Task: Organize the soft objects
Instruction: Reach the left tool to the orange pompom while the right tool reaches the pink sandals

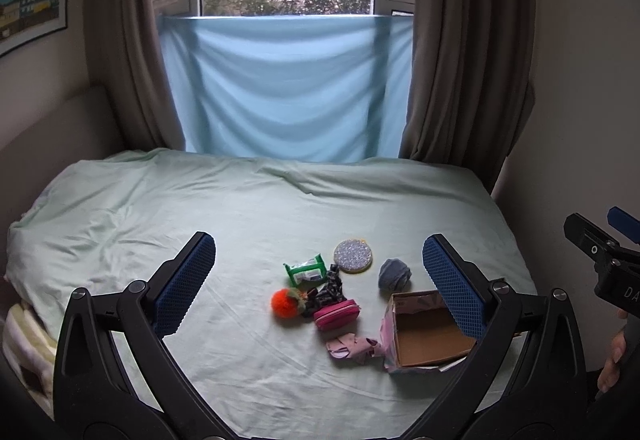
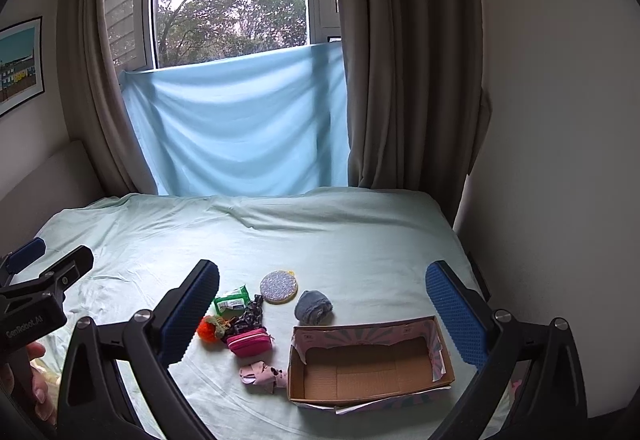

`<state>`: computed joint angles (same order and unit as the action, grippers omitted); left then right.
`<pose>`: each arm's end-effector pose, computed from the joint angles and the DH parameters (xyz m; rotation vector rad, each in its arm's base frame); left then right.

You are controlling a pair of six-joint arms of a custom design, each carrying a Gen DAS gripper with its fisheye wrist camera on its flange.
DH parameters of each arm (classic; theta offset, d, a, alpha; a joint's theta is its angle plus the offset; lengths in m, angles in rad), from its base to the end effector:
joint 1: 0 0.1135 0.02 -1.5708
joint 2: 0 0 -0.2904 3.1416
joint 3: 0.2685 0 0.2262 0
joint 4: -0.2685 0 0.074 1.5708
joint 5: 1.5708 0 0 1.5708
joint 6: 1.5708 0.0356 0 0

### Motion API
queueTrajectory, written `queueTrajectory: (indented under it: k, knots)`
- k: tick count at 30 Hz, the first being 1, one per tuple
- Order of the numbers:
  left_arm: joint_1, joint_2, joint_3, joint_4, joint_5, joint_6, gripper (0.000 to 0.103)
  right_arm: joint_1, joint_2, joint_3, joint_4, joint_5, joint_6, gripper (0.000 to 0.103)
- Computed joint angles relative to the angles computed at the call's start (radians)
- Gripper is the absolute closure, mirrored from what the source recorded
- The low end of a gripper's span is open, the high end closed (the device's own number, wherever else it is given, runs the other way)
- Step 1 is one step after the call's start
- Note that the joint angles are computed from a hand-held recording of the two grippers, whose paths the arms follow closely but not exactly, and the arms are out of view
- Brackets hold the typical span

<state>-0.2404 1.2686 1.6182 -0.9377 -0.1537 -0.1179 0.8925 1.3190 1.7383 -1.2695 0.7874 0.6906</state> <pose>0.2041 -0.0444 0.4612 0.0432 2.1509 -0.0421 0.1375 0.1304 0.4639 0.1156 2.1270 -0.0503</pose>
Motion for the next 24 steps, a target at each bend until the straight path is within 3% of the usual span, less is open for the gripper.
queueTrajectory:
  k: [6, 12, 17, 24]
  knots:
    - [0.147, -0.036, -0.115, 0.033, 0.13, 0.078, 0.0, 0.018, 0.001, -0.101, 0.076, -0.023, 0.018, 0.0]
    - [0.333, 0.015, -0.229, 0.128, 0.322, 0.248, 0.0, 0.073, 0.057, -0.195, 0.113, -0.013, 0.197, 0.0]
    - [0.449, 0.167, -0.245, 0.188, 0.468, 0.401, 0.0, 0.135, 0.187, -0.202, 0.086, 0.026, 0.43, 0.0]
    - [0.47, 0.437, -0.302, 0.381, 0.534, 0.561, 0.0, 0.14, 0.424, -0.25, 0.143, -0.012, 0.69, 0.0]
